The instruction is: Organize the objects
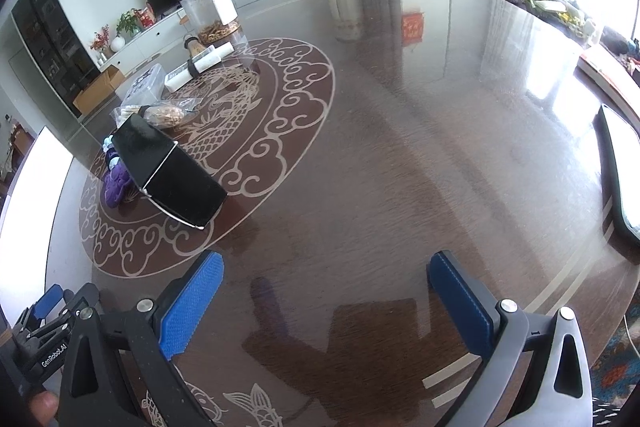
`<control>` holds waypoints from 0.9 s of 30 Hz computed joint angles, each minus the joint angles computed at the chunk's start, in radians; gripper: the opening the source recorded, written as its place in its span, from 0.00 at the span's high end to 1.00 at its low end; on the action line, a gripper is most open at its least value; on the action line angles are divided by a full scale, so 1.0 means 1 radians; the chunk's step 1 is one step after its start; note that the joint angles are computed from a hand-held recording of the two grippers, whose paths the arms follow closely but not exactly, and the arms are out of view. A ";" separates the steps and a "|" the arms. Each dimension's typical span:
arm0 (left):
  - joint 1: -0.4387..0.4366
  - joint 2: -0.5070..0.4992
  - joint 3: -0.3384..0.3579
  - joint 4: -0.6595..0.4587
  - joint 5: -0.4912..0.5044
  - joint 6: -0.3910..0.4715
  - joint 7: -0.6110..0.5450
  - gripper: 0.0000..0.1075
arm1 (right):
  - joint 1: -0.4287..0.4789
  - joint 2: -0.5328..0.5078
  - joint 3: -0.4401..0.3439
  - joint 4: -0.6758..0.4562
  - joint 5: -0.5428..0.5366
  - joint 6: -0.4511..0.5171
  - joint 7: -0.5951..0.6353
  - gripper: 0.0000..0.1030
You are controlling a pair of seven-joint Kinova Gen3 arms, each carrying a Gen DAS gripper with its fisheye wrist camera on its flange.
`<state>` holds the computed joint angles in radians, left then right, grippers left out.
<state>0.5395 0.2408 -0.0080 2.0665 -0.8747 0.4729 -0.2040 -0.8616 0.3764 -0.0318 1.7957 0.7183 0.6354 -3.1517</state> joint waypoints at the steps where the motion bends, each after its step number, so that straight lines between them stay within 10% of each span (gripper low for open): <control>1: 0.000 0.000 0.000 0.000 0.000 0.000 0.000 0.04 | 0.000 0.003 -0.003 -0.004 -0.002 0.006 0.007 0.00; 8: -0.015 -0.022 0.019 0.028 0.013 -0.016 -0.044 0.04 | 0.030 0.010 -0.048 -0.013 0.015 0.019 0.018 0.00; 21: -0.041 -0.045 0.008 0.066 -0.032 -0.027 0.010 0.04 | -0.074 -0.055 0.118 0.089 0.023 -0.245 0.046 0.00; 27: -0.048 -0.044 0.017 0.066 -0.035 -0.026 0.013 0.04 | 0.066 0.013 -0.106 -0.041 0.209 -0.195 0.282 0.00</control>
<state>0.4918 0.1964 0.0091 2.1328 -0.9096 0.4472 -0.1913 -0.7955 0.3894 -0.1383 1.7545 0.9275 0.4408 -2.8695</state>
